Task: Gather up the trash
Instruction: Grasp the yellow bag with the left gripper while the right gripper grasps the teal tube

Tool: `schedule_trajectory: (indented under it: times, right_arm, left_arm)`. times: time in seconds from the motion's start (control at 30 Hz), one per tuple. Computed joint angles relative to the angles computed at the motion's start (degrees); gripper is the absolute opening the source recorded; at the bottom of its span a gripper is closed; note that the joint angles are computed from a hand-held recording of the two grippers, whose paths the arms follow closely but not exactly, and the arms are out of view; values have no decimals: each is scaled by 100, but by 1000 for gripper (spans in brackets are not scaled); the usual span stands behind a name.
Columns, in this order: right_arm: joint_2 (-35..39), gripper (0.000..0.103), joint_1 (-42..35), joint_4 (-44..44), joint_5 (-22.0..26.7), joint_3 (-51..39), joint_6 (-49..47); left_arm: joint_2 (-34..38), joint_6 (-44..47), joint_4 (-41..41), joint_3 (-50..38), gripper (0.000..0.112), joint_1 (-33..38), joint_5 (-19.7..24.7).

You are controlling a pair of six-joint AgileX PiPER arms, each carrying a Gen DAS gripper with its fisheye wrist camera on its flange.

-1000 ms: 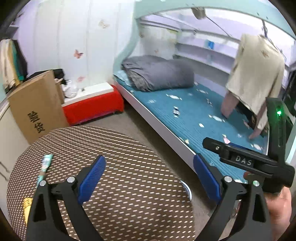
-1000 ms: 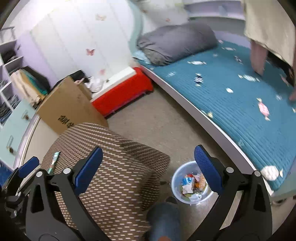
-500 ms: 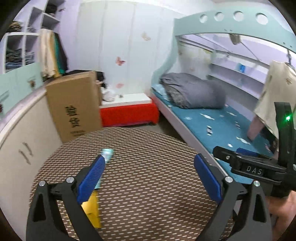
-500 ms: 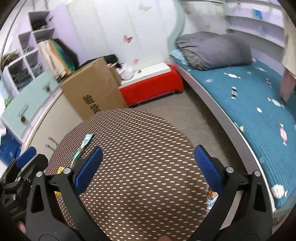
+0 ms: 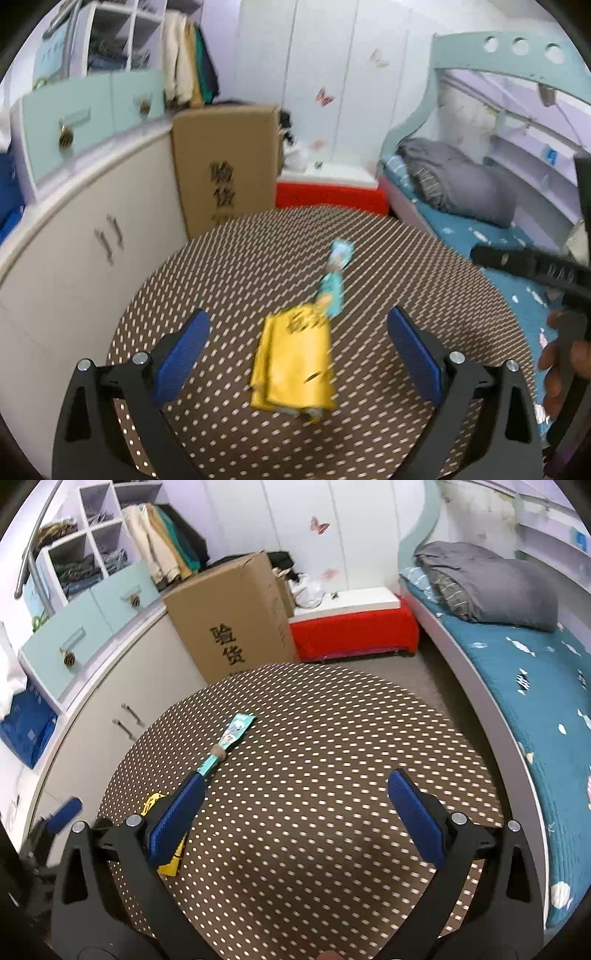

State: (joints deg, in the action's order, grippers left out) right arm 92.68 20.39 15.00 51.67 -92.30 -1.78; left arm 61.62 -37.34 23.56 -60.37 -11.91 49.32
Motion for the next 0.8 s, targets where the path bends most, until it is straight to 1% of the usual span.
schedule_trajectory:
  times: [0.1,0.23,0.43,0.47,0.5,0.53,0.6,0.63,0.67,0.7,0.73,0.8]
  right_arm:
    - [441,97,260,-73,73,-351,47]
    - [1090,97,602,-177,187,-882,141]
    - [2111,97,1030,-289,337,-1894,344]
    - [2217,97,1087,-353,339,-2030,390]
    - [2345,95,1155,-432,328,-2188,416]
    - [2548,91,1255,-569,378,-2442,443]
    - [2858,74,1355,-723,560,-2818,449]
    - [2898,52,1368,-722,553,-2806,412]
    - [2782,47,1422,-917,318,-2572,422]
    - [2664,33,1415,-882,166,-2331,335]
    - [2577,23,1358,-718,97,-2171,229]
    - [2266,21,1247,-598,-102,-1649,84]
  left_arm:
    - [50,494,-619,325,95,533,-321]
    - [205,567,-709,627,95,640,-606]
    - [510,999,-1082,831,94,1007,-1065]
    - [532,1036,-1119,853,93,1033,-1099]
    - [564,1082,-1170,872,87,1062,-1142]
    - [610,1246,-1331,909,83,1126,-1198]
    - [725,1372,-1532,882,70,1134,-1184]
    - [776,1499,-1709,871,66,1164,-1192]
    - [785,1454,-1658,856,60,1128,-1173]
    - [794,1461,-1665,853,59,1103,-1179]
    - [803,1420,-1622,840,59,1068,-1168]
    - [780,1478,-1743,857,57,1087,-1208]
